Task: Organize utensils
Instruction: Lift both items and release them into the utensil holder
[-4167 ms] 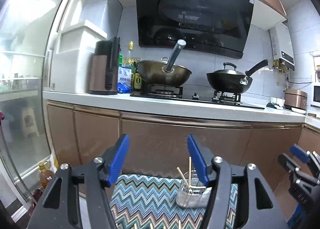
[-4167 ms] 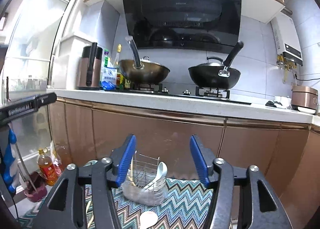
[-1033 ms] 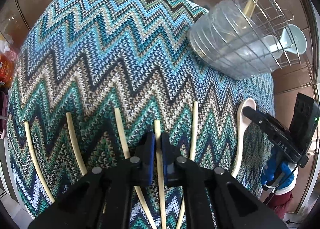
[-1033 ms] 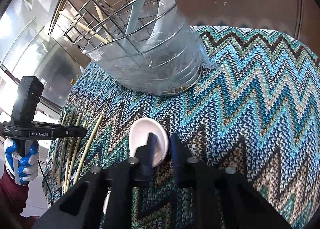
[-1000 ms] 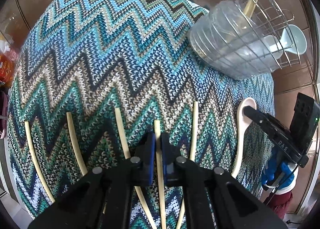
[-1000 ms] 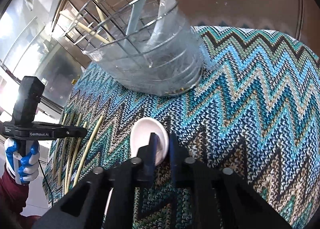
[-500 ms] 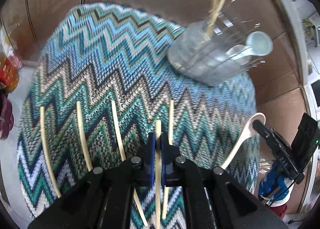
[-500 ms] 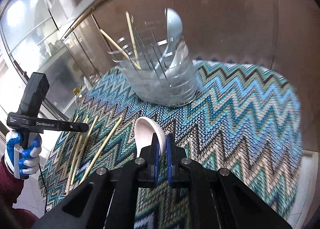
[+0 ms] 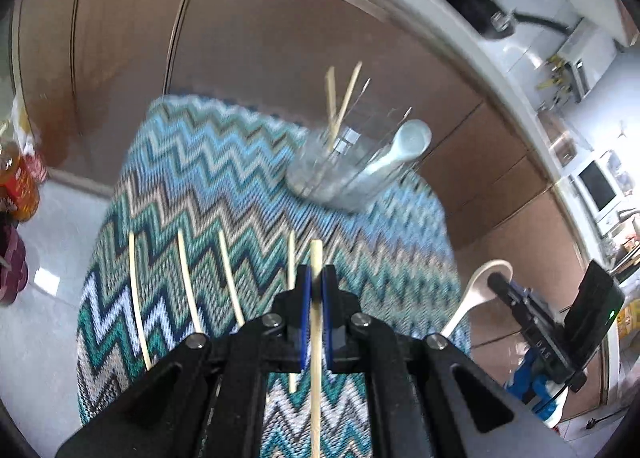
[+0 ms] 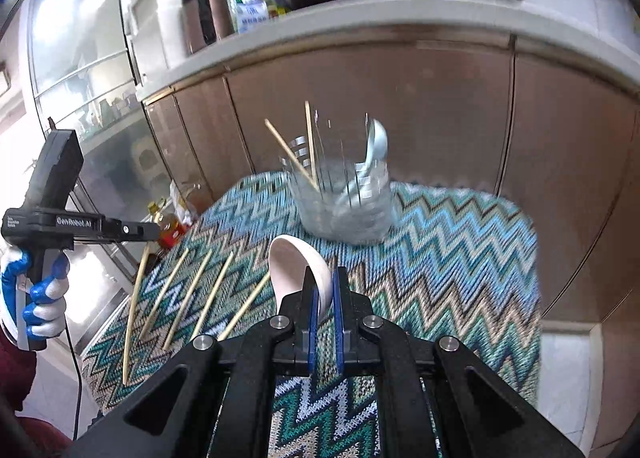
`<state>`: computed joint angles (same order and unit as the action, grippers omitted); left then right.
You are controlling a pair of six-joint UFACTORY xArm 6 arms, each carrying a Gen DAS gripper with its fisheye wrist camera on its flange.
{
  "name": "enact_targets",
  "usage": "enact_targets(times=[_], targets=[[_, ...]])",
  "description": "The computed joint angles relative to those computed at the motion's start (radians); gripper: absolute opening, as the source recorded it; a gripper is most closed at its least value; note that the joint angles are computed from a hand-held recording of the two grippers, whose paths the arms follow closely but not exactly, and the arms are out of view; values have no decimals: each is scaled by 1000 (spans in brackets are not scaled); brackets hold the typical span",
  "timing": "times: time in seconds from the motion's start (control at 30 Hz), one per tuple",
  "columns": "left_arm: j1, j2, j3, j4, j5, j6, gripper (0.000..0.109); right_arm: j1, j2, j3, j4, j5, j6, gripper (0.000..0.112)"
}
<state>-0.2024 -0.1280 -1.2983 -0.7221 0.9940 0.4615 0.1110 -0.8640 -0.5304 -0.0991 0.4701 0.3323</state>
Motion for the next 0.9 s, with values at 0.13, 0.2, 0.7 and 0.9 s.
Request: enact_targets(times=[0.13,0.2,0.7,0.9], targets=[[-19,-3,-63,-51,-70,1,5,5,0,-52,-176,-17,142,7],[-43,14,-115,-76,-127,6,5,-4,26,-89,-277,-48,218,7],[-270,530,-706,149,-661,-217,5,-194,517,-508,-1123,-307,860,7],[-288,727,-857,327,-761,-358,5,-207,674,-614,-1324,-306,1024,7]])
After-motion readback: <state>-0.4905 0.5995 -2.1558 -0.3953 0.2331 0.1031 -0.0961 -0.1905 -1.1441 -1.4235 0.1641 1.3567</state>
